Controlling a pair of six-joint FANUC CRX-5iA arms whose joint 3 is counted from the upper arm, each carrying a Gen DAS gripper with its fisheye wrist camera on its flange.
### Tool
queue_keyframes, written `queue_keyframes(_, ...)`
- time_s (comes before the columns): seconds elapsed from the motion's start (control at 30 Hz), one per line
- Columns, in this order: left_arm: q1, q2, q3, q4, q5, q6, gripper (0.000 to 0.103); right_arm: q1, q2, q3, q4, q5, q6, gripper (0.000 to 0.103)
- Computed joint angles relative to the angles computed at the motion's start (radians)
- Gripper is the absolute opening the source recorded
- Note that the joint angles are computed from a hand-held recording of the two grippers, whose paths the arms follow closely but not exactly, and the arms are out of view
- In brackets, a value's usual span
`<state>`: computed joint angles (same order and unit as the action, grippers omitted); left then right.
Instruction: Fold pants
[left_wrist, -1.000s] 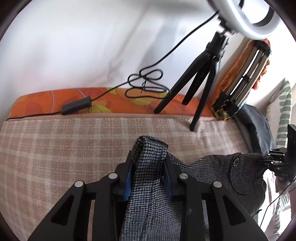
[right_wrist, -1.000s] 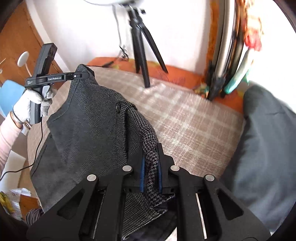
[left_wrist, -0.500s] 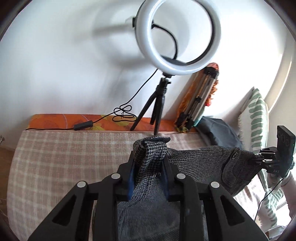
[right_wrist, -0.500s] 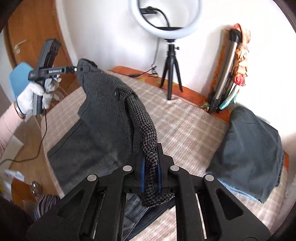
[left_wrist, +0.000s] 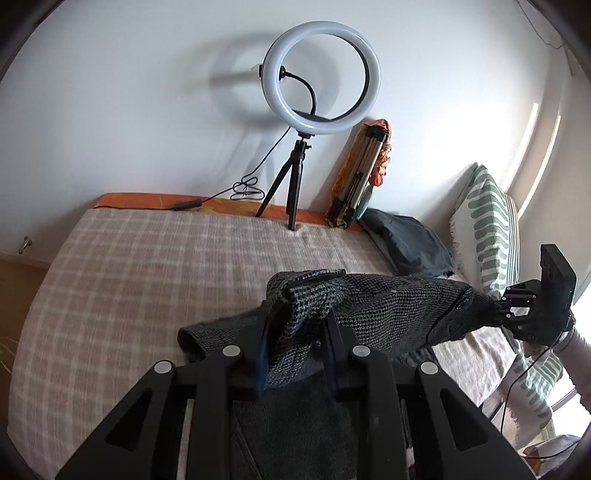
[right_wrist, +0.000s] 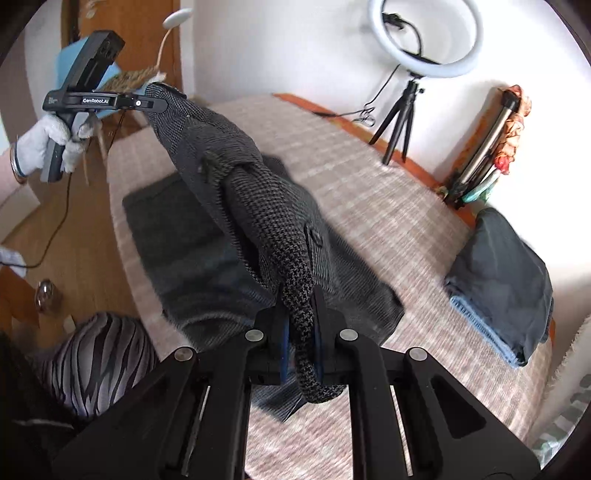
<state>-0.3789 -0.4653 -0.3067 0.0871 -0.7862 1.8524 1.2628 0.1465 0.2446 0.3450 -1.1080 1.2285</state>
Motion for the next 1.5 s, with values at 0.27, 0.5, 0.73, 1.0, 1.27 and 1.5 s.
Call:
queue_keyframes(0.27, -0.124, -0.102, -0.151, -0.100, -0.071, 0.184, 0.021, 0.092, -0.013, -0.140, 0.055, -0.017, -0.015, 0.011)
queue_keyframes(0.5, -0.159, -0.158, -0.216, -0.134, -0.098, 0.285, 0.030, 0.109, -0.010, -0.172, 0.081, -0.015, -0.064, 0.012)
queue_keyframes(0.73, -0.293, -0.168, -0.129, -0.367, -0.349, 0.476, 0.039, 0.104, 0.014, -0.153, 0.057, -0.050, -0.035, 0.016)
queue_keyframes(1.0, -0.284, -0.170, -0.065, -0.389, -0.346, 0.452, 0.039, 0.023, -0.093, -0.141, -0.127, 0.041, -0.061, 0.071)
queue_keyframes(1.27, -0.265, 0.067, 0.013, -0.264, -0.181, 0.233, 0.039, -0.181, -0.094, -0.144, -0.185, 0.166, -0.303, 0.076)
queue_keyframes(1.5, -0.254, 0.182, 0.025, -0.247, -0.180, 0.212, 0.039, -0.342, 0.087, -0.003, -0.356, 0.141, -0.305, 0.076)
